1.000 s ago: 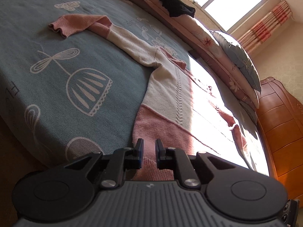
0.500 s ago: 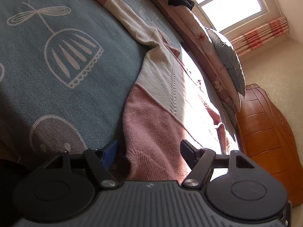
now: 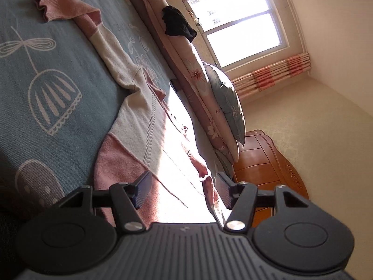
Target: Fold clothes
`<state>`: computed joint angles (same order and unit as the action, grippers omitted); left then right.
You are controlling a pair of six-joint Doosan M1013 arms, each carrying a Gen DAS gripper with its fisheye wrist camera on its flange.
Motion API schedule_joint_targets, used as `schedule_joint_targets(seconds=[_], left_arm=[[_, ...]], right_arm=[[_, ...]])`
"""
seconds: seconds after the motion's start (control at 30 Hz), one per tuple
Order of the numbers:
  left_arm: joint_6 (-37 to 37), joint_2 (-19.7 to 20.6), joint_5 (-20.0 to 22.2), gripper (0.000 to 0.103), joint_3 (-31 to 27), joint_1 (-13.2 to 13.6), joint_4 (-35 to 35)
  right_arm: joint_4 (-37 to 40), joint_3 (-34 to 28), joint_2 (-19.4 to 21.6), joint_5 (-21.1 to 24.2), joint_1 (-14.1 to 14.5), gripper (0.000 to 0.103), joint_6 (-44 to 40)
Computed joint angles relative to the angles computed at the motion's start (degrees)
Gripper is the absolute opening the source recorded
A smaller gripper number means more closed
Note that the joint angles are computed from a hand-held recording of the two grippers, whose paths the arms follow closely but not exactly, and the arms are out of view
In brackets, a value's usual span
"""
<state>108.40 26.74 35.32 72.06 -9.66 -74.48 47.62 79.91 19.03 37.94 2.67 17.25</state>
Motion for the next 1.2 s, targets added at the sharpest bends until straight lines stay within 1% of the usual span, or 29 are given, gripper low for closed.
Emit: schedule_joint_targets(seconds=[0.07,0.1,0.13,0.2,0.27,0.37,0.43,0.47,0.53,0.57,0.67,0.73,0.77,0.83,0.87,0.93,1.03,1.1,1.13,1.2], left_arm=[[-4.7,0.3,-0.7,0.061,-2.2,-0.6,8.4],[-6.2,0.9,0.3,0.061,-3.5,-0.8,11.0],[-7.2,1.7,1.9,0.061,-4.8,-1.0,12.1],[-8.7,4.1,6.6,0.061,-8.1,-1.7,13.7],[-9.3,6.2,10.1,0.062,-11.1,-2.6,16.0],[-13.1,9.3,14.5,0.062,-15.3,-4.4,22.5],[-17.8,10.5,17.1,0.062,-17.3,-5.2,28.6],[-19.4,10.7,17.9,0.059,-17.8,-5.5,31.3],[-18.2,9.7,17.0,0.063,-16.2,-5.4,31.9],[-19.2,9.0,16.9,0.063,-15.4,-5.3,33.6],[-21.2,7.6,17.4,0.063,-14.6,-5.3,38.7],[-22.2,6.9,18.3,0.063,-14.5,-5.5,42.4],[-22.2,6.7,18.6,0.064,-15.0,-5.8,44.2],[-20.1,6.8,18.3,0.067,-15.9,-6.8,46.2],[-18.0,6.9,17.2,0.067,-16.3,-7.4,46.5],[-16.0,7.8,15.7,0.069,-17.9,-8.7,47.1],[-12.2,9.8,15.8,0.069,-20.5,-10.0,43.7],[-10.2,11.1,16.1,0.069,-21.8,-10.9,41.2],[-9.8,11.5,16.2,0.069,-21.9,-11.4,41.0],[-7.7,11.2,15.1,0.069,-20.7,-12.4,41.4]], right_arm=[[-0.1,0.0,0.1,-0.1,0.0,0.049,0.2],[-0.3,-0.1,0.1,-0.1,0.1,0.049,0.4],[-0.6,-0.2,0.2,-0.2,0.1,0.049,0.6],[-1.4,-0.2,0.3,-0.6,0.3,0.05,1.2],[-2.2,-0.3,0.4,-1.0,0.2,0.051,2.3],[-3.0,-0.4,0.5,-1.9,0.0,0.057,4.0],[-3.7,-0.2,0.3,-3.1,-0.2,0.058,5.7],[-4.5,0.0,0.2,-3.9,-0.4,0.058,6.8],[-7.2,0.3,-0.1,-6.2,-0.7,0.06,10.2],[-8.8,0.5,-0.3,-7.4,-0.8,0.062,12.4],[-15.3,0.9,-0.7,-10.6,-1.7,0.064,22.6],[-18.7,1.0,-0.8,-12.0,-2.6,0.069,30.9],[-19.1,0.9,-0.8,-12.1,-3.2,0.072,34.5],[-16.5,0.5,-0.5,-10.9,-4.6,0.072,39.4],[-14.0,0.1,-0.2,-9.3,-5.3,0.072,40.4],[-8.3,-1.0,0.8,-5.1,-6.9,0.072,42.3],[-2.0,-1.9,2.0,-0.1,-8.1,0.072,42.9],[-0.8,-2.4,2.7,2.1,-8.5,0.073,45.0],[-1.5,-2.5,2.8,2.2,-8.5,0.073,46.7],[-3.5,-2.3,2.7,1.2,-8.5,0.073,49.4]])
